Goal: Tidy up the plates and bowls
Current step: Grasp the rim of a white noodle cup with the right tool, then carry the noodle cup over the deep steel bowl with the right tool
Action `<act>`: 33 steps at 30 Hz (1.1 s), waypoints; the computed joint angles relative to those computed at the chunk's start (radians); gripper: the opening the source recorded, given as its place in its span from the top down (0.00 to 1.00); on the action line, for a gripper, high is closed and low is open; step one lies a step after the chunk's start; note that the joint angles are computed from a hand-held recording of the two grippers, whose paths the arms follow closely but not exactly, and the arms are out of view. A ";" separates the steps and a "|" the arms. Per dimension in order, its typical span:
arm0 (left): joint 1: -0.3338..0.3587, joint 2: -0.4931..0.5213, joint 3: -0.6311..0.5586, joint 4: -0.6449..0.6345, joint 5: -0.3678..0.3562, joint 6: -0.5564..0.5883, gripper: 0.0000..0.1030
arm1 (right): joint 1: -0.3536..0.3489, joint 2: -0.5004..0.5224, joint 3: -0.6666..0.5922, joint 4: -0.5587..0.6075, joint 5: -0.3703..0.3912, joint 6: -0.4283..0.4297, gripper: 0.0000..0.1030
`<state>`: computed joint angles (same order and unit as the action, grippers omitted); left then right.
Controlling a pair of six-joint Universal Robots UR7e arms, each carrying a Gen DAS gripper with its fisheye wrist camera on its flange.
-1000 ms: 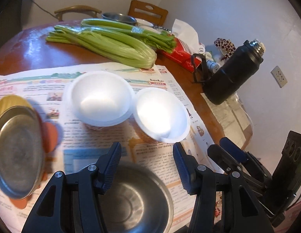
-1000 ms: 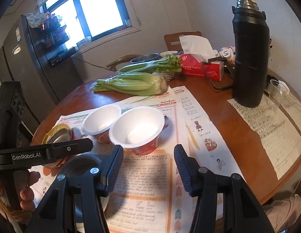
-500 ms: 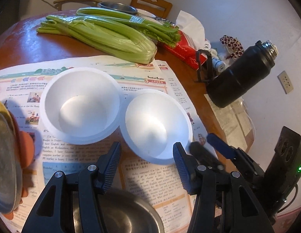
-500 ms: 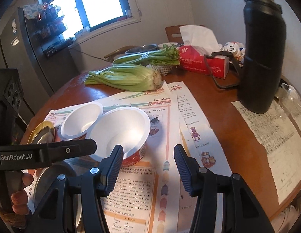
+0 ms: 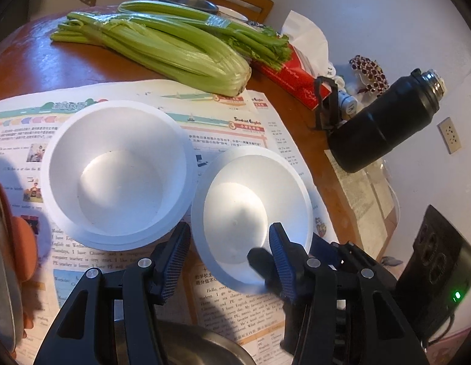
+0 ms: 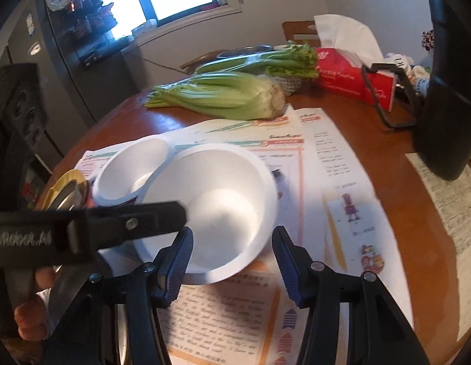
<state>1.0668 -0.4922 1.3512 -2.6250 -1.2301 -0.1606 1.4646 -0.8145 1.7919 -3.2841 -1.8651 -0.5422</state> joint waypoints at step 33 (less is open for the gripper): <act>-0.072 -0.183 0.286 -0.204 0.037 0.094 0.48 | 0.101 -0.064 0.182 -0.212 -0.028 -0.040 0.46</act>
<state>0.9951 -0.6749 1.6377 -2.8292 -1.1936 -0.0667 1.5653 -0.8782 1.9740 -3.4963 -1.8936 -0.5826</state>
